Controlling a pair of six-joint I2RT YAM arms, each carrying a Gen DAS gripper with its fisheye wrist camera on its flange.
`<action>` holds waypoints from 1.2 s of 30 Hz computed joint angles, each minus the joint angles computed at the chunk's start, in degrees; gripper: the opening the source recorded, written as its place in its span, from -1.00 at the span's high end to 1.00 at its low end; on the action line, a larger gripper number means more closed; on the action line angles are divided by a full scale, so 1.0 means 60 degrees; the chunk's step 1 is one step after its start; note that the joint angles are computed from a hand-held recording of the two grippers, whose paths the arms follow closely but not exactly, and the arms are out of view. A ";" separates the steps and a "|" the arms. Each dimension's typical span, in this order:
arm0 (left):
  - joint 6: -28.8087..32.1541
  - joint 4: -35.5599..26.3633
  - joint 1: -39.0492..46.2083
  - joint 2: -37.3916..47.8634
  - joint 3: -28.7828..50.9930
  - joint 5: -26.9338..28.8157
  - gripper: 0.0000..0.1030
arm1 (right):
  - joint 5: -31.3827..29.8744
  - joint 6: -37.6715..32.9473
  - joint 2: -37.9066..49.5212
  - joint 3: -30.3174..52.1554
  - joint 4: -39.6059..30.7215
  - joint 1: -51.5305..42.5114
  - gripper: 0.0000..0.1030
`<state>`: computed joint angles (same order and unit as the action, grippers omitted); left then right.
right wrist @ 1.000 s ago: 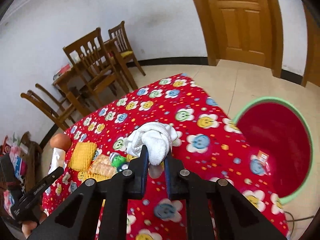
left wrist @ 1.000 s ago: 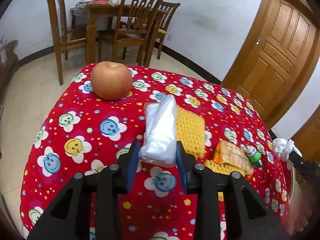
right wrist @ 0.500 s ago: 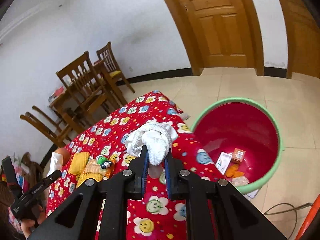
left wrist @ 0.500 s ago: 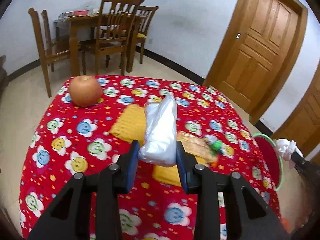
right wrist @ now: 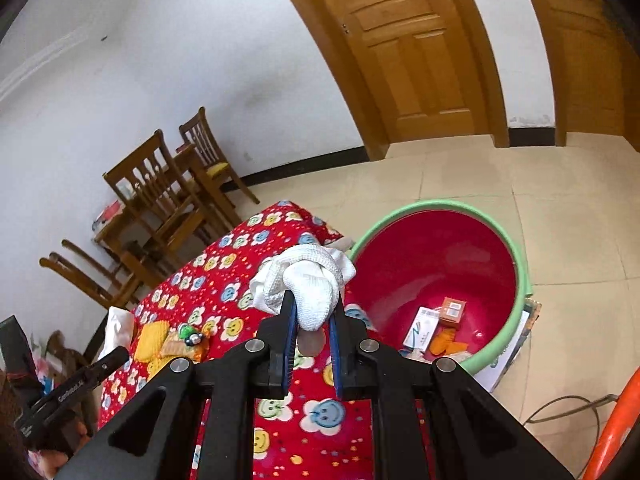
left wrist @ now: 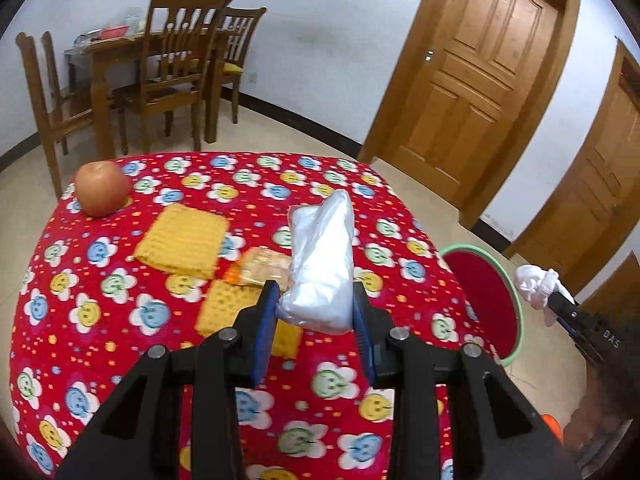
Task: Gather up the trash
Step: 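Drop the white cloth into the bucket with the right tool while the left tool carries the bag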
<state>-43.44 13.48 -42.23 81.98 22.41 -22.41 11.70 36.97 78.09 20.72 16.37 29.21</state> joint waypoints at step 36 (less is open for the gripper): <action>0.0644 -0.0290 -0.1208 0.4041 0.3778 0.0646 0.31 | -0.1943 -0.0534 0.2724 -0.0333 0.1915 -0.3354 0.48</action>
